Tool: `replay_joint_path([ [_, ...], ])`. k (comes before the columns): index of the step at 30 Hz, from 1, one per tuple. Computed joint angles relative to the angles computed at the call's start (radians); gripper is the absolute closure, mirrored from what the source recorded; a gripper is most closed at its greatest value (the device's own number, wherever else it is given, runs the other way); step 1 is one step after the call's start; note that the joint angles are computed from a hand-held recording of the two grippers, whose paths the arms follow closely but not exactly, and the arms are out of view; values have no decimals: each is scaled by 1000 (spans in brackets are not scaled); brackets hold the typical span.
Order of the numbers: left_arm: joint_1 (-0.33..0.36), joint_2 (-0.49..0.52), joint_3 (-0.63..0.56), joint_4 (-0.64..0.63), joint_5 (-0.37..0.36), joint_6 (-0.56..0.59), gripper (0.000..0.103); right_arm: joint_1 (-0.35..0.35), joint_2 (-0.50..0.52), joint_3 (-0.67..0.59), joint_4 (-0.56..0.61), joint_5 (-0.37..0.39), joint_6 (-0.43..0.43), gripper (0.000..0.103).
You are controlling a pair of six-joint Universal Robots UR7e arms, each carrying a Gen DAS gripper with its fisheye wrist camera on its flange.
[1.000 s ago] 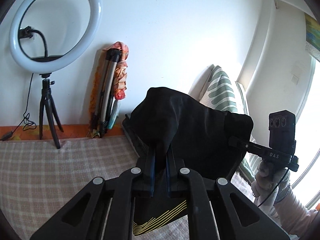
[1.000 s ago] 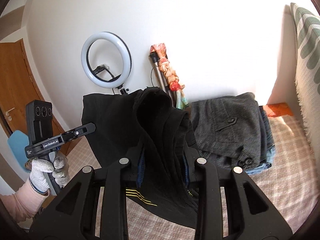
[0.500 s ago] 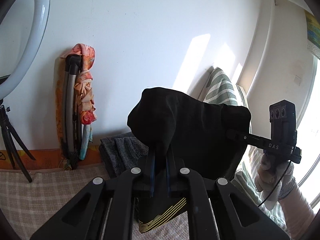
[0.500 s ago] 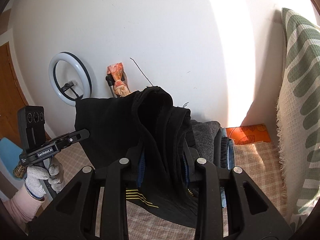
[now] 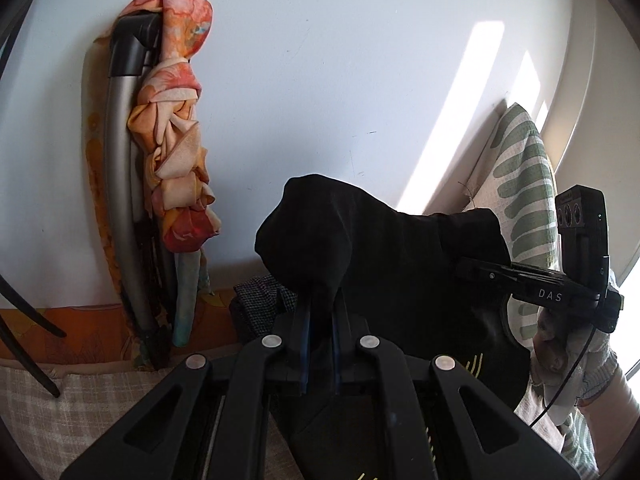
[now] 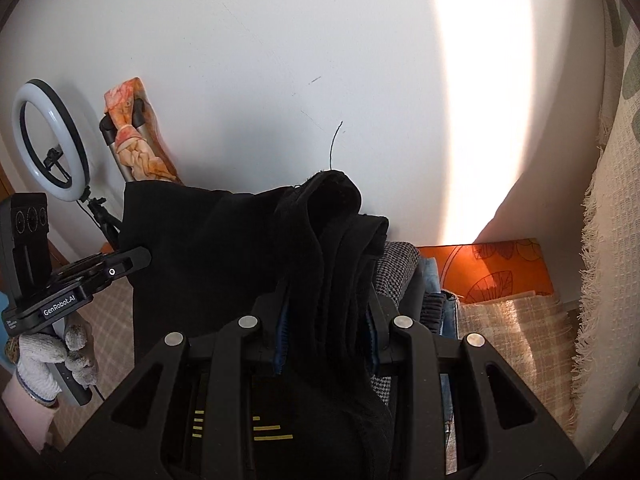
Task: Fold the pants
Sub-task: 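Lift the folded pants with both tools and carry them onto the clothes stack, then lower the pants onto the stack and open both tools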
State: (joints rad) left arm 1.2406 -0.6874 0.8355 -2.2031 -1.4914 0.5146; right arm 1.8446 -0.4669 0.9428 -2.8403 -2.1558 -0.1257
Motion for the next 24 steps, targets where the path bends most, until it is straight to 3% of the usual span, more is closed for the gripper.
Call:
replay_joint_path([
  [12, -4, 84, -85, 53, 81, -27, 97, -16, 36, -64, 59, -61, 28, 70],
  [16, -13, 76, -67, 31, 107, -23, 97, -7, 43, -75, 69, -101, 32, 58],
  [20, -46, 65, -1, -76, 236, 10, 94, 5, 49, -76, 52, -141, 13, 40],
  [22, -57, 75, -15, -75, 306, -19, 86, 9, 41, -61, 41, -147, 12, 36],
  [24, -63, 94, -53, -49, 358, -60, 72, 13, 38, -54, 38, -167, 13, 35],
])
